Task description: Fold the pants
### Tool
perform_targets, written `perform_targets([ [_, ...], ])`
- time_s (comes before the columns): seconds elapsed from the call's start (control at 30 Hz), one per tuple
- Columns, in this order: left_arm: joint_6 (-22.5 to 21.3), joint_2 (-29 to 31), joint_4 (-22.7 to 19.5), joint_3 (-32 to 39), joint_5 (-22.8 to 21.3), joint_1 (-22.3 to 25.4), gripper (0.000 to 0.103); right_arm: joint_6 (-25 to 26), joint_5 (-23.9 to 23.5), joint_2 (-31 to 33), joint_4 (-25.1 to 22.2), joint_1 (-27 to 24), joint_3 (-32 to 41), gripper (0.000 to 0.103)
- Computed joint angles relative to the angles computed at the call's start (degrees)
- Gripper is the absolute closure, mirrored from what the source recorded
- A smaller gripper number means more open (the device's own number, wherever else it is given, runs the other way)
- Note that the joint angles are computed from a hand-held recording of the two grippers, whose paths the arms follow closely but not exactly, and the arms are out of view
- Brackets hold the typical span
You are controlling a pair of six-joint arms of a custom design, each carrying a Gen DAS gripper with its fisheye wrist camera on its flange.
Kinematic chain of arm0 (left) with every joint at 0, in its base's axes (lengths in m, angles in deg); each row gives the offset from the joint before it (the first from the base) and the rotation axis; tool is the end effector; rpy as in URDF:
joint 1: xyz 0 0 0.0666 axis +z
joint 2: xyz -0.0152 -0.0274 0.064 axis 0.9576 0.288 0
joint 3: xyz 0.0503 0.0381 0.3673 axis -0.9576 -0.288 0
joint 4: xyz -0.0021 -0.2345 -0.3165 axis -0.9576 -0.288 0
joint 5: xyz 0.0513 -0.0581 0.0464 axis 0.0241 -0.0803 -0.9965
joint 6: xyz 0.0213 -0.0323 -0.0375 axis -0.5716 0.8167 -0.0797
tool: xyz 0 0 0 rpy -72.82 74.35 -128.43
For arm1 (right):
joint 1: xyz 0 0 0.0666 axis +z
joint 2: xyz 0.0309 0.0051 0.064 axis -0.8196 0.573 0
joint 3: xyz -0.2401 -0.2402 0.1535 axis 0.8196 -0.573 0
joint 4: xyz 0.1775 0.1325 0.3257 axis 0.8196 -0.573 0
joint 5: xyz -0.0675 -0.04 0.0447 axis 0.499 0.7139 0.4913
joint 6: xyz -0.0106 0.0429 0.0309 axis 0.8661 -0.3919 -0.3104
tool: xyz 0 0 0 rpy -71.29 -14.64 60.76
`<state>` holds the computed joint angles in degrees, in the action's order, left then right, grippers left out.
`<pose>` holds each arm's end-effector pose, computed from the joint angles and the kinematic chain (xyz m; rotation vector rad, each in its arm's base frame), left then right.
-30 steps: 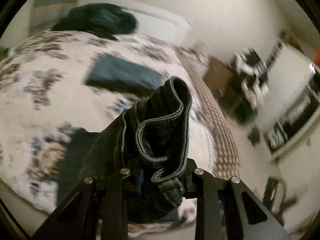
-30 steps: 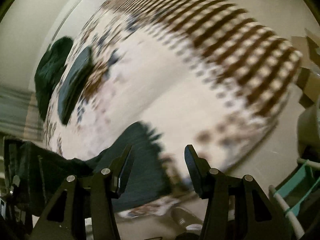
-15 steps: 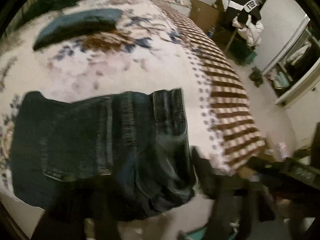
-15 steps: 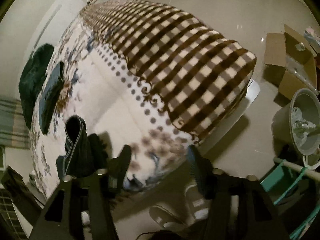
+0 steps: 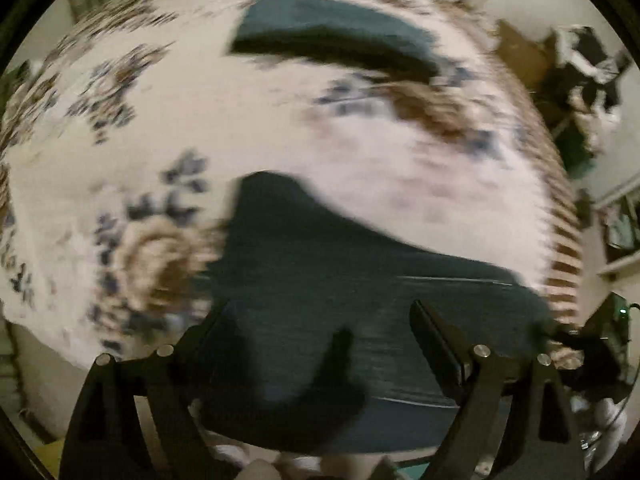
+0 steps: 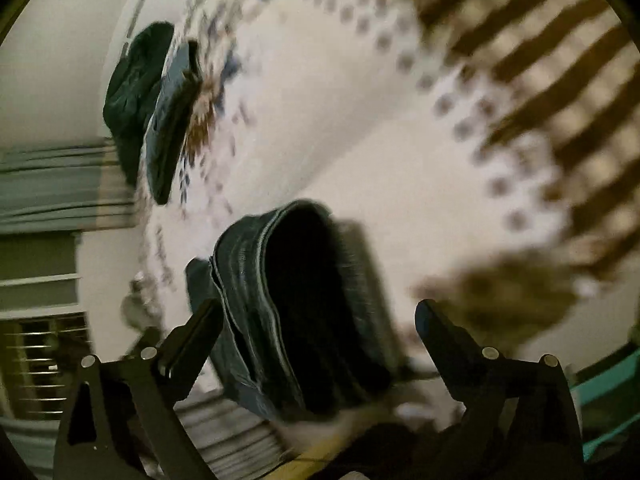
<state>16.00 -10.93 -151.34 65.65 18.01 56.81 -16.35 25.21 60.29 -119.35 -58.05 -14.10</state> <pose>0.3144 -0.0932 0.5284 -0.3198 2.7937 -0.1898 0.3872 0.0040 0.2863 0.7033 2.7491 1.2036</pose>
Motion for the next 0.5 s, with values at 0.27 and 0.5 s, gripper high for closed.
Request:
perform_targets([
  [0.27,-3.6,0.4,0.8,-8.1,9.0,9.4,0.015,-2.3,-1.5,6.4,2.8,3.7,1.7,0.081],
  [0.5,-1.4,-1.1,3.3,-11.6,15.4,8.9,0.014,7.0,6.0,8.8,-6.1,4.3,12.5,0.092],
])
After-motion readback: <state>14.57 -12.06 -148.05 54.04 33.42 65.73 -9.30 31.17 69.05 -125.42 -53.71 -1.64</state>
